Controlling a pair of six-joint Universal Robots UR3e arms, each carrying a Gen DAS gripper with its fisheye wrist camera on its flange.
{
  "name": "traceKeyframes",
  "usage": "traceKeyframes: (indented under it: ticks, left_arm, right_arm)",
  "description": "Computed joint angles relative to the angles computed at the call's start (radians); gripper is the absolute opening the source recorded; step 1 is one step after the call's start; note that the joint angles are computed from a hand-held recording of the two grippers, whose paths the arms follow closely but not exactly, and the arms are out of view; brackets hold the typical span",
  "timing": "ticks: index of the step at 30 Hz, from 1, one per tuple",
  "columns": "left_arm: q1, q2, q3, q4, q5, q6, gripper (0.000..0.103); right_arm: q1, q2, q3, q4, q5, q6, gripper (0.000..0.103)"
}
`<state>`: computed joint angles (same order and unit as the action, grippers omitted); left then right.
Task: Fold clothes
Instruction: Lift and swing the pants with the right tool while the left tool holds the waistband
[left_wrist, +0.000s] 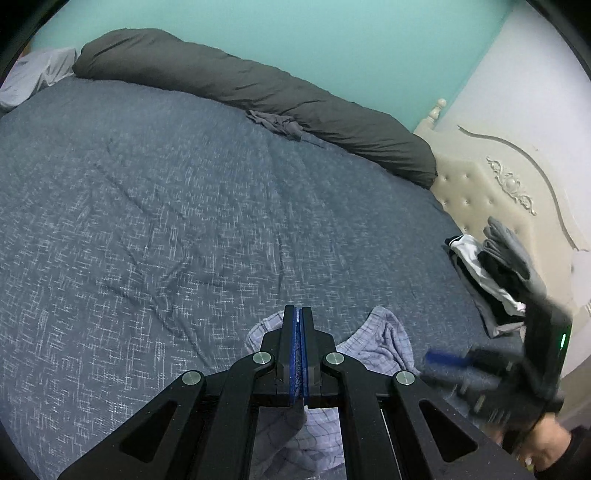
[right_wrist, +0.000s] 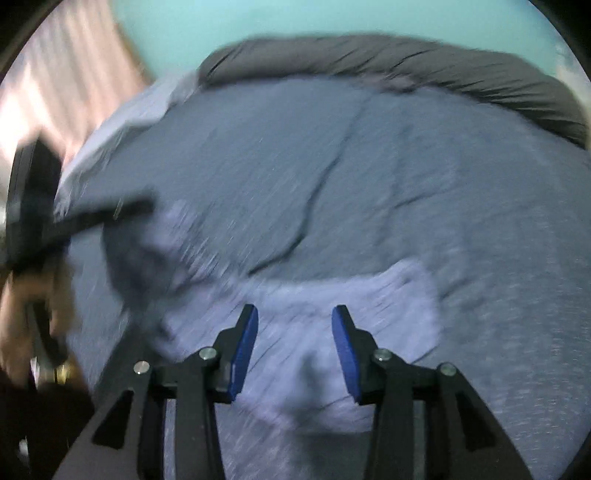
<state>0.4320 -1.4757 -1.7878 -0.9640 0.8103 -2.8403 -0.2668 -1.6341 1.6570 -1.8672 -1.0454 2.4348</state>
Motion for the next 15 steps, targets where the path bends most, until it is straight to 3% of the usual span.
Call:
traceKeyframes:
  ticks: [10,12,15]
  left_arm:
    - [0.038,0.014,-0.004,-0.053,-0.02,0.041,0.001]
    - [0.04,0.012,-0.001,-0.057,-0.021,0.041,0.001]
    - [0.045,0.014,-0.007,-0.056,-0.026,0.045,0.001]
  right_arm:
    - [0.166,-0.014,0.183,-0.119,-0.103,-0.07,0.041]
    - [0.176,-0.03,0.215,-0.156,-0.116,-0.074,0.018]
    - [0.139,-0.045,0.234,-0.155,-0.069,-0.07,0.007]
